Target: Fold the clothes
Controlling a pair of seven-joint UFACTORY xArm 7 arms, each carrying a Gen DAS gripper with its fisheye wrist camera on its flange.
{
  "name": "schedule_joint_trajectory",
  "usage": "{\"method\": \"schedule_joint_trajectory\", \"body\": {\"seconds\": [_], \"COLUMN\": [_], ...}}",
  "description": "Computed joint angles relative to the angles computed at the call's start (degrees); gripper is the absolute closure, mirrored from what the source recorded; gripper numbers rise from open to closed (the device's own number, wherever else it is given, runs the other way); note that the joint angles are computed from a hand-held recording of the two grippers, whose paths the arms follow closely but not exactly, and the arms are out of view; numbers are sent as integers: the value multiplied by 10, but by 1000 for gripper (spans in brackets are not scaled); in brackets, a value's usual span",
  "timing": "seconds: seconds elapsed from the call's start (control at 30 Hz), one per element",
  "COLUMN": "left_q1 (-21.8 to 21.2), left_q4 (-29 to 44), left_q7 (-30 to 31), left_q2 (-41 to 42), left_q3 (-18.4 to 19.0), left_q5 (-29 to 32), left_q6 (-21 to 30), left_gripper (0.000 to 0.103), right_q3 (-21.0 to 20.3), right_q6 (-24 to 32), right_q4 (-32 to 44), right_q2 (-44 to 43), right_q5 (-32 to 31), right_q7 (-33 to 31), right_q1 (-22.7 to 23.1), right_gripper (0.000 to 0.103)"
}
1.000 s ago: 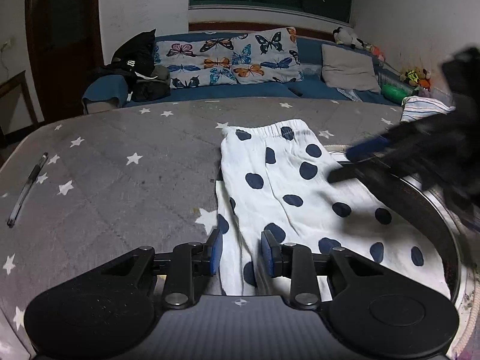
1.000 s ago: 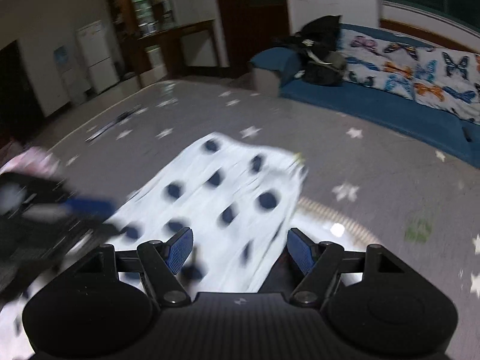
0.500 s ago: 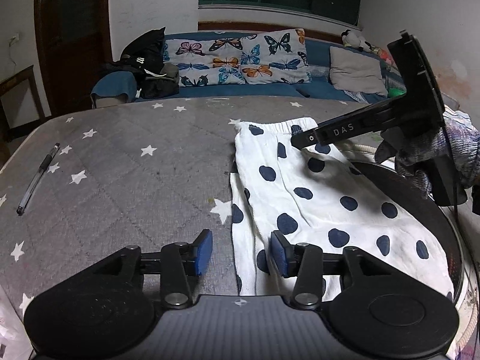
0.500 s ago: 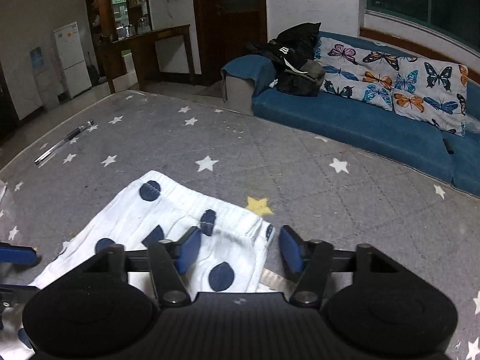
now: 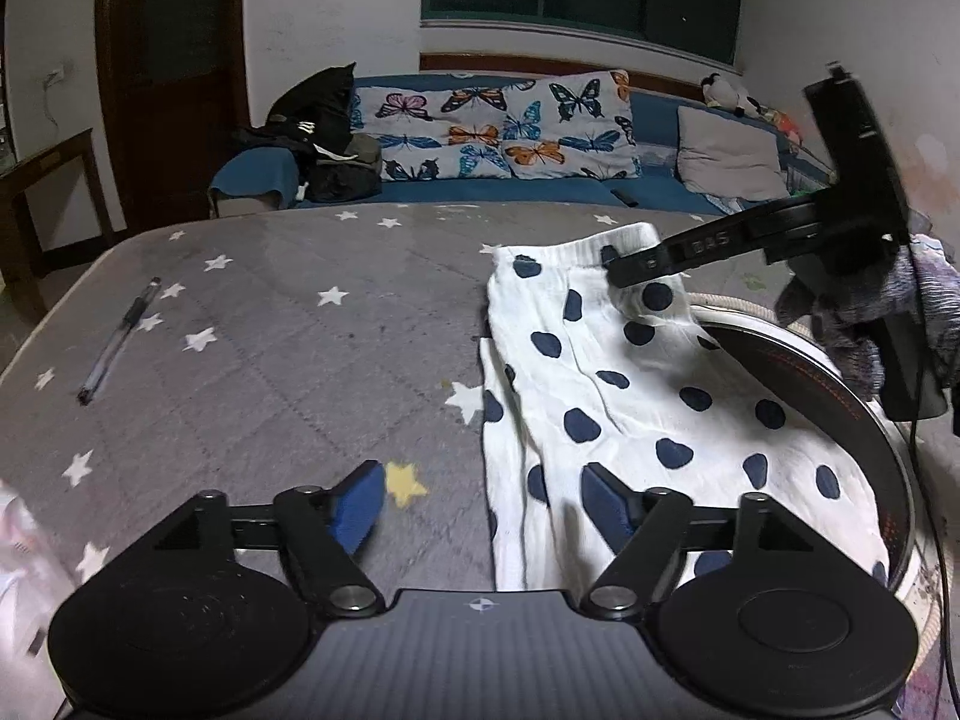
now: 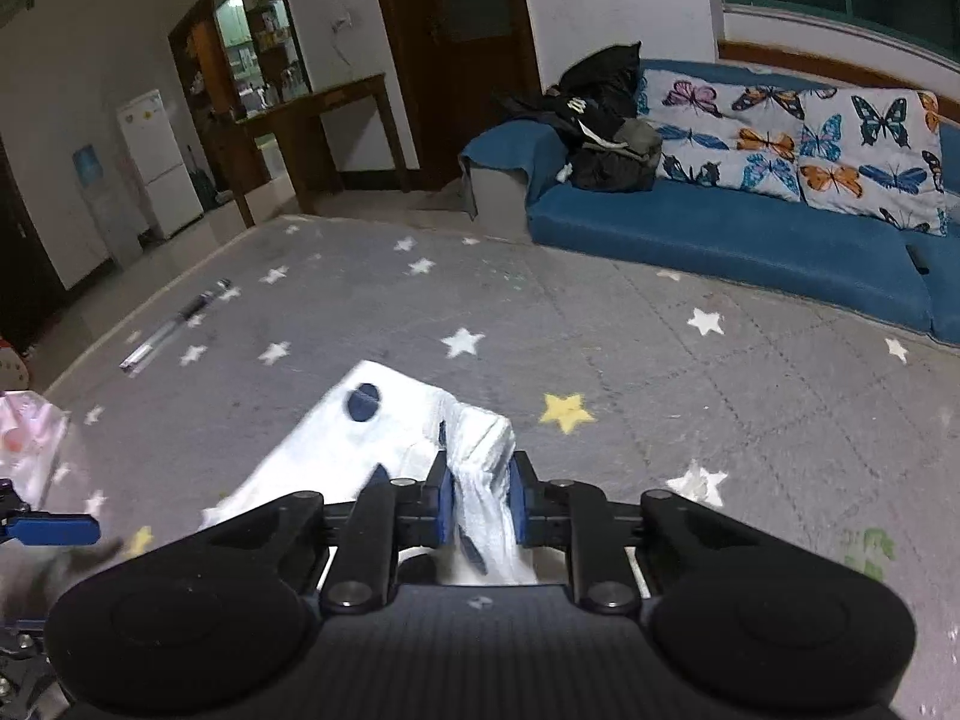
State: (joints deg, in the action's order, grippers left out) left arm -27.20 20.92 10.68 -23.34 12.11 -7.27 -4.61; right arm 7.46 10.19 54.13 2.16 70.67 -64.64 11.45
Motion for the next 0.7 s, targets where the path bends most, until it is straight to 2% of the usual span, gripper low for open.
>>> {"method": "schedule_joint_trajectory", "body": {"seconds": [0.17,0.23,0.47,0.7], "left_q1": [56,76,129,175], "left_q4": [-37,-58,-114,-161], "left_q7": [-14,-21,-39,-48], "left_q2": [-62,-96,-213,-337], "left_q3": [-46,-62,-86,-87], "left_q5": [8,13,27,30], "left_q6": [17,23,71,136], "left_gripper": [4,0,0,0], "right_q3": [-9,-18,-36,-33], "right_q6": [26,37,85,152], "right_q4": [-51,-78,-201,-309], "right_q2": [-78,-118,-289,-470], "right_q5": [17,21,-26,-107], "right_q7": [-15,-18,48,159], "right_q1": [21,37,96,139], "right_gripper": [86,86,86,86]}}
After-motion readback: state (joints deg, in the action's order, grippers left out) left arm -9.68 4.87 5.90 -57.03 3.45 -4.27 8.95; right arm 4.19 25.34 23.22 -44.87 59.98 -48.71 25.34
